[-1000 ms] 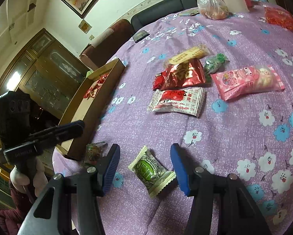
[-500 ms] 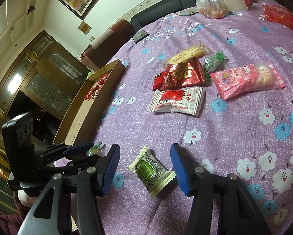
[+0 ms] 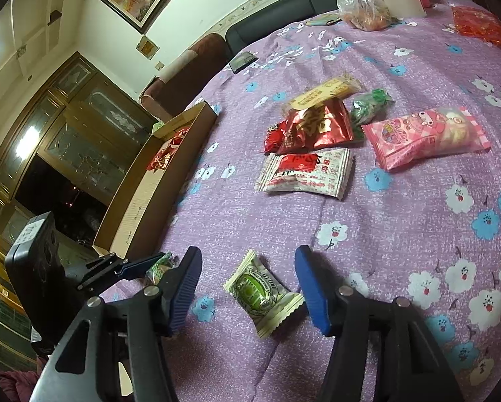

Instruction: Organize snacks

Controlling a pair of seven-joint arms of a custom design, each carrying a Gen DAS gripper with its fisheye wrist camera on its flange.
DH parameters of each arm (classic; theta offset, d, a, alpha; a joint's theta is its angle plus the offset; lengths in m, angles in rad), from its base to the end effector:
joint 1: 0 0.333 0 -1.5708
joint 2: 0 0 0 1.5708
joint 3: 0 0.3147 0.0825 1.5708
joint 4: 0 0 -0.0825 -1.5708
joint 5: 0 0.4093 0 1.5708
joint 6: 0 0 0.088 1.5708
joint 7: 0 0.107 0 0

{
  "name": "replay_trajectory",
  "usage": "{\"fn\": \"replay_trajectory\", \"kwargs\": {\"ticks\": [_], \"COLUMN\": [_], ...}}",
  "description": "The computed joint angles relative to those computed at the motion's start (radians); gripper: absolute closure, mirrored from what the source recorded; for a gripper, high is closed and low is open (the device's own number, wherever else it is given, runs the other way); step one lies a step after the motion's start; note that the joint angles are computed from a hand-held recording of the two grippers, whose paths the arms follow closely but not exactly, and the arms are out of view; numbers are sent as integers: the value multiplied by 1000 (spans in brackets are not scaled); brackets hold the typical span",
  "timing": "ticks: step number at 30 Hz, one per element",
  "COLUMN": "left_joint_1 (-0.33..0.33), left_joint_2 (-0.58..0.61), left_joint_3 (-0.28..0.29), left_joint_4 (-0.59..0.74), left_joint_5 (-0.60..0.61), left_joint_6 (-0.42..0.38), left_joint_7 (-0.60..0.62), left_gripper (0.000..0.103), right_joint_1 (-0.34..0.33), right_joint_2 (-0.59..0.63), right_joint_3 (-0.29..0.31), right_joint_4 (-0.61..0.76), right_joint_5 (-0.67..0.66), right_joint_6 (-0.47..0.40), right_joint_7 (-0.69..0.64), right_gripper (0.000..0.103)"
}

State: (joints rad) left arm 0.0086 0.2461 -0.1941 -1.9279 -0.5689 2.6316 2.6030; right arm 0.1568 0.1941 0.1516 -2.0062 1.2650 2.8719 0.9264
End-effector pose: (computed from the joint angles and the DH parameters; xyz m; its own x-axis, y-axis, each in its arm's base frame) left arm 0.6565 -0.1028 0.3958 -0.6871 -0.7263 -0.0176 -0.5876 0.5698 -0.5744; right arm 0.6206 0.1377 0.3906 0.0278 -0.8048 -0.5929 -0.7862 0.3487 -0.5102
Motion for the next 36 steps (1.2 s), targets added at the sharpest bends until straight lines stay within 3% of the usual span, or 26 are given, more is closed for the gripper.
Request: {"fn": "replay_trajectory", "kwargs": {"ticks": [2, 4, 6, 10, 11, 13, 14, 16, 23, 28, 36], "left_joint_1": [23, 43, 43, 38, 39, 40, 43, 46, 81, 121, 161], "left_joint_2": [-6, -12, -20, -18, -21, -29, -34, -43, -41, 7, 171], "left_joint_3": [-14, -20, -16, -6, -6, -5, -4, 0, 30, 53, 61], "left_joint_4": [0, 7, 3, 4, 2, -4, -6, -10, 50, 164, 421], "left_joint_5": [-67, -128, -156, -183, -194, -215, -231, -257, -339, -369, -221], "left_joint_6": [-17, -65, -79, -97, -104, -111, -120, -130, -249, -284, -262], "left_joint_7": [45, 87, 113, 127, 134, 150, 163, 180, 169, 97, -86], "left_gripper": [71, 73, 73, 73, 73, 73, 73, 73, 73, 73, 73], "right_joint_1": [13, 39, 69, 180, 194, 238, 244, 198, 132, 95, 66], "right_joint_2": [-1, -8, -18, -25, -22, -19, -21, -30, -58, -43, 87], "right_joint_3": [-10, -29, -54, -164, -179, -226, -234, -186, -128, -80, -9], "right_joint_4": [-2, -14, -31, -53, -49, -37, -36, -50, -59, -2, 222], "right_joint_5": [-83, -275, -502, -1065, -1153, -1373, -1420, -1367, -1444, -1385, -1197], "right_joint_6": [0, 1, 0, -13, -24, -57, -65, -46, -26, -40, -85], "right_joint_7": [60, 182, 325, 704, 763, 928, 959, 932, 1034, 982, 822], "right_gripper": [38, 35, 32, 32, 35, 63, 68, 69, 69, 69, 69]}}
